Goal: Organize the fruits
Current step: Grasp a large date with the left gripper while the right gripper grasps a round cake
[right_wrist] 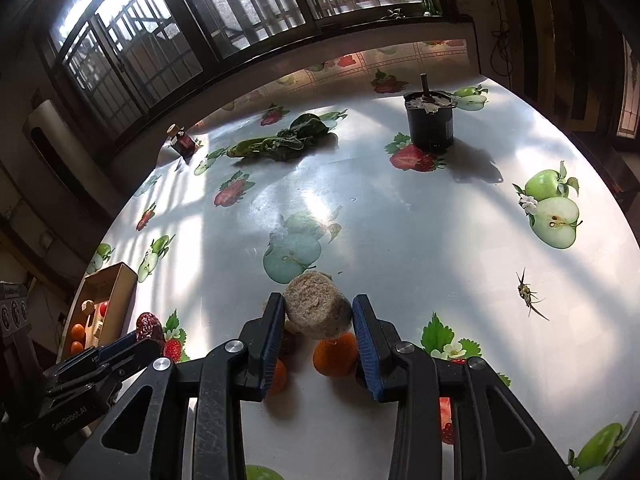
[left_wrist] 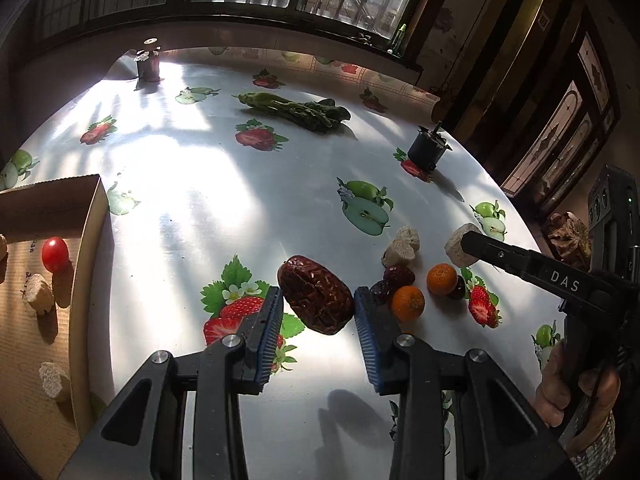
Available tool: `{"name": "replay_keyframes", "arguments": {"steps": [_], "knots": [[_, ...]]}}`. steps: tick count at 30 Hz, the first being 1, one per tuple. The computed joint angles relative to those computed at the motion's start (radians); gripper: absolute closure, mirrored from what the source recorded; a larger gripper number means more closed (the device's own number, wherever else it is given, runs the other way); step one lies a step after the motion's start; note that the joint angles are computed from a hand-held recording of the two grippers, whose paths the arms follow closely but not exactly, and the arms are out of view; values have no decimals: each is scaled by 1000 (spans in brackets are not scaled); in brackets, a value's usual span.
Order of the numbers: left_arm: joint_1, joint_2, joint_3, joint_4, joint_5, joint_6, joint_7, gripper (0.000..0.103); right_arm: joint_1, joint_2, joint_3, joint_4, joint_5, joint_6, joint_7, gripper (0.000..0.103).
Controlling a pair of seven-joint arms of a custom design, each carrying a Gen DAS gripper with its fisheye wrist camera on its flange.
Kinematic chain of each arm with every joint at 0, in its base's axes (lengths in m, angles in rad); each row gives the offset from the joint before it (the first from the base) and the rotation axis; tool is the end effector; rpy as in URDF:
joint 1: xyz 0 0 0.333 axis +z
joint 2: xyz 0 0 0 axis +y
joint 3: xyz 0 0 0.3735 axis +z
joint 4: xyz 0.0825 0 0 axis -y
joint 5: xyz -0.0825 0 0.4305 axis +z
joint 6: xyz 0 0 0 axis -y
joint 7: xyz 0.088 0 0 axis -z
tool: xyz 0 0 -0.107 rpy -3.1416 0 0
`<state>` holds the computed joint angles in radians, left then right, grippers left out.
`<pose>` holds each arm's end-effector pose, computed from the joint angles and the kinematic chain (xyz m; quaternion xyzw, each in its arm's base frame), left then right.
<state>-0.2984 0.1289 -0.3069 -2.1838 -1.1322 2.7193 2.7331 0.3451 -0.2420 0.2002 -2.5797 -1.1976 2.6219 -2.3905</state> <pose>0.5236 -0.3179 0.3861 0.3555 -0.8584 0.3695 0.0167 0.3842 0.2582 0.3842 -0.3601 0.8523 -0.2286 0.3028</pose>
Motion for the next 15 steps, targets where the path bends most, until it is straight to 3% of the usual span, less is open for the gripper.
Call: {"name": "replay_keyframes", "arguments": {"steps": [8,15], "knots": [[52,-88,56,-79,-88,-34,72,68,62,78,43,112,-30,-36,32,65],[106,-95,102,-80,-115,-25,66,68,129,200,33,244,-88,-19,52,69]]}}
